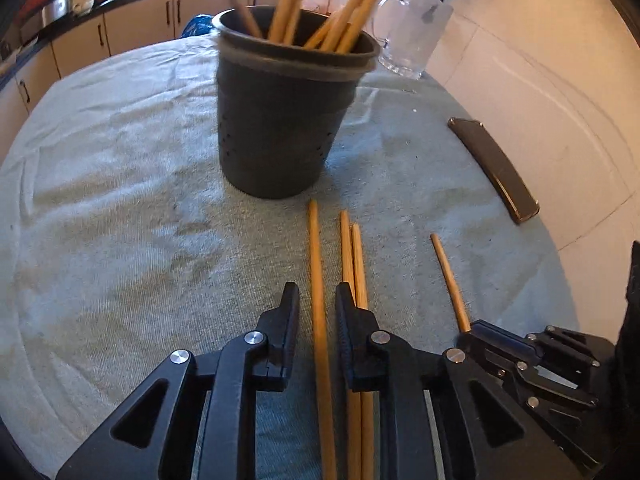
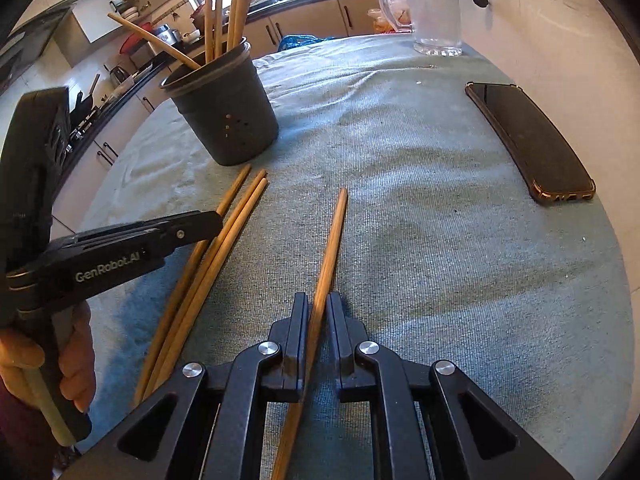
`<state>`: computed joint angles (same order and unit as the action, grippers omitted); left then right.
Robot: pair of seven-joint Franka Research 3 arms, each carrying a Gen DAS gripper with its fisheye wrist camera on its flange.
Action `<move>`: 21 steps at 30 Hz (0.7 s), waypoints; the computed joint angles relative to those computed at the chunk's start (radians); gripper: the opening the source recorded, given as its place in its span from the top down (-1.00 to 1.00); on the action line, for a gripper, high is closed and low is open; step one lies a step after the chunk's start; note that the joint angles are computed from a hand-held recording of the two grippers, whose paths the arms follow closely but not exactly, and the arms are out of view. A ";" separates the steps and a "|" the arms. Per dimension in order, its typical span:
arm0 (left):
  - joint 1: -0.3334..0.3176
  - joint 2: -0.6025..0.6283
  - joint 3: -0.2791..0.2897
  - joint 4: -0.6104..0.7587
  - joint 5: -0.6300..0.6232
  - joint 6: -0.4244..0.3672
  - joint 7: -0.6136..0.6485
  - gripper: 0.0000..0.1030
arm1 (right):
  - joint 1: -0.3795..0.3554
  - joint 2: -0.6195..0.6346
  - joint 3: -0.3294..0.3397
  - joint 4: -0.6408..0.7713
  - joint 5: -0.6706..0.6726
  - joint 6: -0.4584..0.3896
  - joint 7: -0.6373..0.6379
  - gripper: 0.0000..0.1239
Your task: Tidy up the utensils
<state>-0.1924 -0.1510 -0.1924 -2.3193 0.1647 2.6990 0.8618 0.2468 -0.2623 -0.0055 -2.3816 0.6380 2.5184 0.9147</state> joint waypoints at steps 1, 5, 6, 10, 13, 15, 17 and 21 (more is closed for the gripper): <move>0.005 0.008 -0.007 0.012 0.028 -0.012 -0.011 0.66 | 0.000 0.002 -0.004 0.002 0.005 -0.001 -0.007 0.86; 0.017 0.022 -0.016 0.042 0.094 -0.065 -0.069 0.88 | -0.002 0.001 -0.004 0.003 0.006 -0.005 -0.011 0.86; 0.011 0.013 -0.009 0.030 0.063 -0.059 -0.062 0.88 | -0.004 0.002 -0.003 0.004 0.000 -0.008 -0.008 0.86; -0.002 -0.091 0.008 -0.065 -0.018 -0.079 -0.064 0.88 | -0.018 0.001 -0.008 0.020 -0.033 -0.061 0.002 0.86; -0.020 -0.176 0.010 -0.133 -0.047 -0.114 -0.067 0.88 | -0.033 -0.003 -0.019 0.031 -0.055 -0.115 -0.004 0.87; -0.040 -0.199 0.025 -0.148 -0.085 -0.134 -0.039 0.88 | -0.043 0.004 -0.025 0.048 -0.061 -0.156 -0.001 0.86; -0.051 -0.196 0.038 -0.143 -0.113 -0.146 -0.005 0.87 | -0.051 0.016 -0.019 0.069 -0.078 -0.183 0.011 0.86; -0.041 -0.154 0.052 -0.103 -0.150 -0.148 0.033 0.87 | -0.062 0.055 0.012 0.122 -0.171 -0.197 0.078 0.85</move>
